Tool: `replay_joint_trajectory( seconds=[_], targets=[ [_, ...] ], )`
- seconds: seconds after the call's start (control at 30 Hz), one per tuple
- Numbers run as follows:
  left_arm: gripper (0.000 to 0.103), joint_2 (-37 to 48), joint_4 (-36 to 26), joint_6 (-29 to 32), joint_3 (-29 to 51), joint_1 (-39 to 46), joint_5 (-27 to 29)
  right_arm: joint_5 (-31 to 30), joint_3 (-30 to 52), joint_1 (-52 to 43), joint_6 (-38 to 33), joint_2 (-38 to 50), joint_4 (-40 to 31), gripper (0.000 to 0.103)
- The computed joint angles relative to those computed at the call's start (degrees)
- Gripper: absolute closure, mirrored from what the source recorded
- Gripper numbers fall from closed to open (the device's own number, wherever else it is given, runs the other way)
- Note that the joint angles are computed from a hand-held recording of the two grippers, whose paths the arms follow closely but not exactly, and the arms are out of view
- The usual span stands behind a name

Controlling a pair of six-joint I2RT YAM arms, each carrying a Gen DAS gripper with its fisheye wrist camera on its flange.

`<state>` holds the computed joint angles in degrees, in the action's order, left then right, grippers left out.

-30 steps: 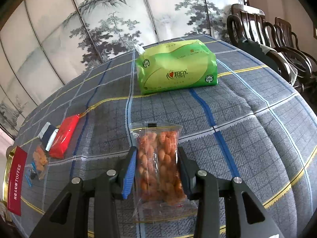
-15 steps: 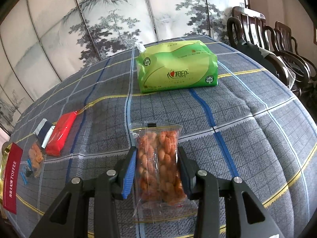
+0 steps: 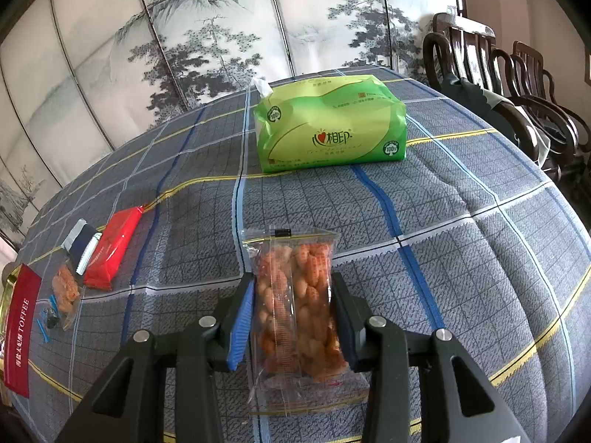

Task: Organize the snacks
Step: 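Lower the pink packet into the gold tin and open the left gripper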

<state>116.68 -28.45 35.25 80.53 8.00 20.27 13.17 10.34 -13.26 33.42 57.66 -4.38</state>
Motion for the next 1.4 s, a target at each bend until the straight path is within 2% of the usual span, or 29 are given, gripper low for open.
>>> replay_joint_trajectory(
  seconds=[1.33,1.4],
  targets=[
    [0.084,2.96,3.37,0.06,-0.32,-0.62,-3.27,0.11,0.23,0.12,-0.07,0.07,-0.28,0.062],
    [0.081,2.87,3.76,-0.09,-0.50,-0.57,-3.37,0.09,0.25,0.11,-0.08,0.06,-0.29,0.062]
  ],
)
